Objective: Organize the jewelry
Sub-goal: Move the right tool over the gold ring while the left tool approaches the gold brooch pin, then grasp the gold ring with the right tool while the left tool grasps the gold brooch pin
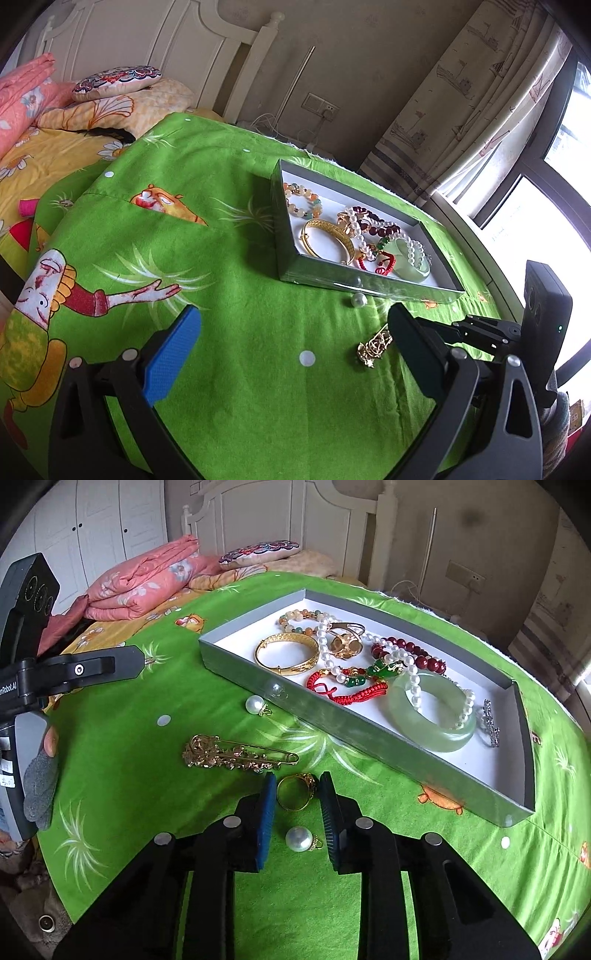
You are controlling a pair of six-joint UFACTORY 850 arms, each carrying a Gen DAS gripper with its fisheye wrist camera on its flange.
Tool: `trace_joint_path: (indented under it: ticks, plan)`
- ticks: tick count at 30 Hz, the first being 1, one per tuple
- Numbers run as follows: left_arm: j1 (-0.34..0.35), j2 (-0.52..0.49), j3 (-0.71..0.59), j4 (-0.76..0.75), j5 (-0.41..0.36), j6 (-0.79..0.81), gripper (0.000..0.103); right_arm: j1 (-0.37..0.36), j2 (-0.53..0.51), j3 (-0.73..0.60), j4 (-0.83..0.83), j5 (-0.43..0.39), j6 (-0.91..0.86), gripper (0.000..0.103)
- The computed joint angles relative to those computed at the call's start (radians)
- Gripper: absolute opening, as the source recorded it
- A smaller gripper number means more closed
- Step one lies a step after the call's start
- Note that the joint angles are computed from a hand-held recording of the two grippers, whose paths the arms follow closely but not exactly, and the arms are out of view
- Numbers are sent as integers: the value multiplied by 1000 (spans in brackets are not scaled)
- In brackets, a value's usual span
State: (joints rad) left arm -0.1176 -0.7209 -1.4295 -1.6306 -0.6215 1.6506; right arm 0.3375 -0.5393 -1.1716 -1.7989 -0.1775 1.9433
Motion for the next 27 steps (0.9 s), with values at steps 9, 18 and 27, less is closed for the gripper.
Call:
trace_joint_path:
  ticks: [9, 18, 27]
  plan:
    - [-14, -4, -15, 97, -3, -26, 100, 2, 106, 125, -379, -88, 442, 24]
    - [-136, 71, 62, 184, 174, 236, 81, -43, 205, 283, -663, -145, 822, 24]
    - [-181, 11, -13, 429, 207, 47, 38, -53, 207, 310, -820, -161, 994, 24]
